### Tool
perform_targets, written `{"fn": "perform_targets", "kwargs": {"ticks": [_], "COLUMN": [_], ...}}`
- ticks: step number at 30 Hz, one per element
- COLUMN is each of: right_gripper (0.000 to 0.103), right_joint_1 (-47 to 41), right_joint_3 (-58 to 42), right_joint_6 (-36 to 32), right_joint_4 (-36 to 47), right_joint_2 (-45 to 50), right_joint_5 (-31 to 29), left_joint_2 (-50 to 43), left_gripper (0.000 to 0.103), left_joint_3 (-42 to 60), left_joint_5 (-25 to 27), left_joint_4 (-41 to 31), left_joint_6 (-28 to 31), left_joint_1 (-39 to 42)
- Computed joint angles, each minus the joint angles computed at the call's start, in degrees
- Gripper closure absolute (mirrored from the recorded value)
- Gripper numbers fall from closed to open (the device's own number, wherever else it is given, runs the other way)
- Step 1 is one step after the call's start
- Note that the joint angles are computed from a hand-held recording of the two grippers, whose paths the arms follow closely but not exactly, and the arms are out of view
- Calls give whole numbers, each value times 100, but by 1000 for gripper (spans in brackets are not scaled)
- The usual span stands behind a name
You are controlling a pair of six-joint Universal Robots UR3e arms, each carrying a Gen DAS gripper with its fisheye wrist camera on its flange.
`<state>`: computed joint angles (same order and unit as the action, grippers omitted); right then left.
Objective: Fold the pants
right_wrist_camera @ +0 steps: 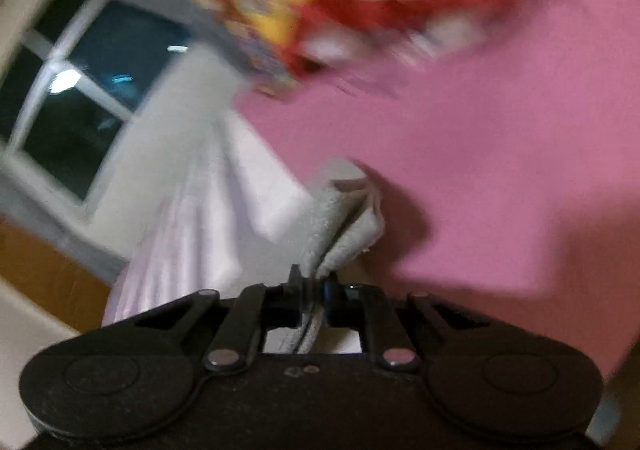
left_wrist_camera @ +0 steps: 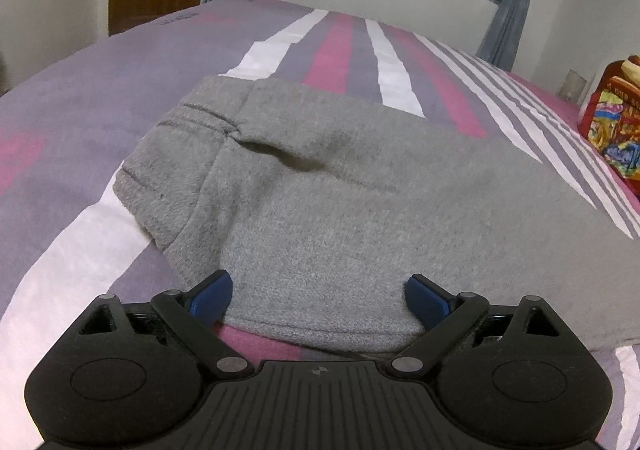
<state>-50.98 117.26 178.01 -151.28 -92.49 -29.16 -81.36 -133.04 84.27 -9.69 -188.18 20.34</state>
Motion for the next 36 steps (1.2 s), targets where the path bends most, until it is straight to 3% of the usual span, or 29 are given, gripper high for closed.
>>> {"fn": "perform_targets", "kwargs": {"ticks": [2, 4, 7, 11, 13, 16, 20, 23, 25, 28, 31, 33, 36], "right_gripper": [95, 95, 95, 93, 93, 94, 94, 93, 93, 93, 92, 92, 91], "right_joint_1": [-265, -420, 146, 84, 47, -50, 103, 218, 248, 245, 234, 254, 592], "right_joint_3": [311, 694, 59, 565, 545, 402, 186, 105, 115, 95, -101, -204, -470], "right_joint_6": [-163, -392, -387, -130, -213, -481, -473, -260, -190, -107, 32, 203, 469], "right_joint_4": [-327, -896, -122, -758, -601, -140, -94, -222, -301, -308, -17, 19, 4], "right_joint_2": [-335, -298, 743, 638, 631, 639, 730, 805, 810, 845, 883, 970, 895], "right_joint_5": [439, 502, -954, -858, -836, -710, -840, -956, -995, -989, -964, -972, -1507], "left_joint_2": [-45, -108, -201, -103, 178, 916, 1685, 1122, 270, -16, 240, 182, 406], "left_gripper": [9, 8, 6, 6, 7, 7, 7, 7, 6, 4, 4, 4, 4], "left_joint_3": [27, 77, 241, 287, 27, -679, -1032, -549, 227, 589, 269, 203, -183], "left_joint_5": [67, 104, 221, 176, 168, 44, -560, -255, 490, 306, -327, -166, -519], "left_joint_4": [15, 6, -130, -286, 67, 624, 88, -183, -815, -1038, -787, -797, -503], "left_joint_6": [-6, 3, -2, 48, 28, -146, -24, 116, 83, -147, 52, 264, 304], "left_joint_1": [-50, -78, -168, -122, -57, 378, 1441, 1461, 1155, 1233, 1383, 1267, 1572]}}
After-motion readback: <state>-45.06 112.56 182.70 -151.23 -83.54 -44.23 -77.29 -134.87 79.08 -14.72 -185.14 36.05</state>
